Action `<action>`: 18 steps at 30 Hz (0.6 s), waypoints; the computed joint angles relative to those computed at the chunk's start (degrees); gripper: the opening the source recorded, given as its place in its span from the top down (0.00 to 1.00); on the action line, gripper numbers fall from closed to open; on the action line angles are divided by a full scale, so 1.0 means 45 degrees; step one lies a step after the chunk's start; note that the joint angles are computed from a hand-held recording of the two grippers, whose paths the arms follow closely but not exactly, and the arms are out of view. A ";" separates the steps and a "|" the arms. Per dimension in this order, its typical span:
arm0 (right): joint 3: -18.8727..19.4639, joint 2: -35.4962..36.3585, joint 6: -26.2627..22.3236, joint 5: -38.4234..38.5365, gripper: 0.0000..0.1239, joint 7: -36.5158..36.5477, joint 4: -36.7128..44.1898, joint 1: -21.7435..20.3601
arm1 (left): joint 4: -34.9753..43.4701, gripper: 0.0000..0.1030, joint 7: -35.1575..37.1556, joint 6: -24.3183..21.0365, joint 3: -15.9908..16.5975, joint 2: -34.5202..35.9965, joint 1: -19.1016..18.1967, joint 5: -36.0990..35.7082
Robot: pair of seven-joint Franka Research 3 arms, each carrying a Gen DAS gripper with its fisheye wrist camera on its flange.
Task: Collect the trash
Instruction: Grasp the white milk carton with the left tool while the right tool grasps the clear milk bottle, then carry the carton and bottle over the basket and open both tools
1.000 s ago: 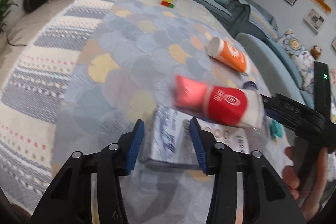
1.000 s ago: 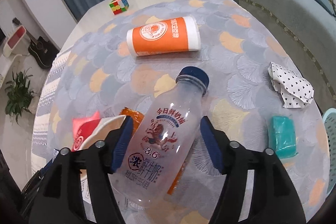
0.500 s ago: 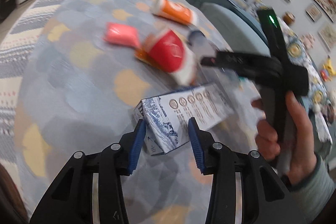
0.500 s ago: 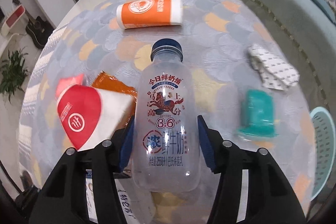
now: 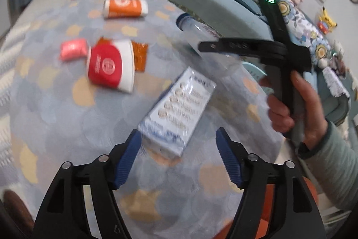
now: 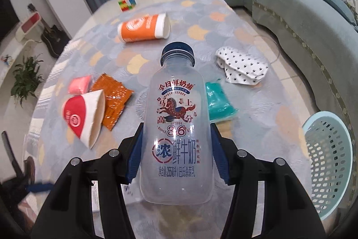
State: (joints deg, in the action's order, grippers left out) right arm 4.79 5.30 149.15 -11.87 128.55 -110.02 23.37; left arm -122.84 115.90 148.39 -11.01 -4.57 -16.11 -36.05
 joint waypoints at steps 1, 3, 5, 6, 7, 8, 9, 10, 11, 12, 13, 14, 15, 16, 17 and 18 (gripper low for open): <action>0.0004 -0.0234 0.0192 0.0034 0.58 -0.0085 -0.0240 -0.0017 | 0.0300 0.32 -0.0154 0.0010 -0.0057 0.0248 -0.0009 0.0273; 0.0040 -0.0674 0.0499 -0.0036 0.58 -0.0055 -0.0690 -0.0077 | 0.0934 0.31 -0.0352 -0.0199 -0.0209 0.0781 -0.0010 0.0777; 0.0113 -0.1222 0.0778 -0.0098 0.58 0.0041 -0.1215 -0.0201 | 0.1444 0.31 -0.0947 -0.0162 -0.0476 0.1329 -0.0041 0.1990; 0.0176 -0.1416 0.0861 -0.0142 0.58 0.0110 -0.1394 -0.0279 | 0.1796 0.31 -0.1345 -0.0180 -0.0601 0.1703 -0.0082 0.2827; 0.0221 -0.1708 0.1021 -0.0172 0.58 0.0204 -0.1694 -0.0381 | 0.2084 0.31 -0.1604 -0.0281 -0.0695 0.2001 -0.0087 0.3431; 0.0270 -0.1994 0.1181 -0.0167 0.58 0.0301 -0.1998 -0.0506 | 0.2295 0.31 -0.1781 -0.0391 -0.0781 0.2241 -0.0061 0.3797; 0.0352 -0.2185 0.1272 -0.0200 0.58 0.0427 -0.2206 -0.0632 | 0.2481 0.30 -0.2042 -0.0464 -0.0848 0.2463 -0.0048 0.4192; 0.0417 -0.2448 0.1348 -0.0223 0.58 0.0586 -0.2477 -0.0774 | 0.2612 0.29 -0.2387 -0.0467 -0.0885 0.2631 -0.0061 0.4718; 0.0489 -0.2697 0.1388 -0.0263 0.58 0.0729 -0.2727 -0.0931 | 0.2776 0.29 -0.2677 -0.0538 -0.0931 0.2788 -0.0072 0.5164; 0.0573 -0.2904 0.1401 -0.0336 0.58 0.0833 -0.2925 -0.1090 | 0.2947 0.29 -0.2882 -0.0657 -0.0988 0.2952 -0.0057 0.5434; 0.0685 -0.3132 0.1401 -0.0540 0.58 0.1050 -0.3146 -0.1281 | 0.3036 0.29 -0.2984 -0.0733 -0.1058 0.3038 -0.0005 0.5517; 0.0791 -0.3251 0.1405 -0.0637 0.58 0.1167 -0.3264 -0.1429 | 0.2988 0.30 -0.3100 -0.0742 -0.1123 0.3006 0.0028 0.5591; 0.0884 -0.3474 0.1449 -0.0759 0.58 0.1374 -0.3510 -0.1592 | 0.3005 0.31 -0.3341 -0.0704 -0.1138 0.3065 0.0001 0.5851; 0.0947 -0.3691 0.1521 -0.0761 0.58 0.1514 -0.3763 -0.1730 | 0.3029 0.33 -0.3698 -0.0659 -0.1124 0.3117 -0.0067 0.6254; 0.0983 -0.3849 0.1609 -0.0683 0.58 0.1532 -0.3964 -0.1839 | 0.3095 0.34 -0.3984 -0.0637 -0.1121 0.3203 -0.0117 0.6599; 0.1014 -0.4056 0.1744 -0.0583 0.58 0.1600 -0.4225 -0.1958 | 0.3093 0.35 -0.4186 -0.0598 -0.1146 0.3235 -0.0149 0.6842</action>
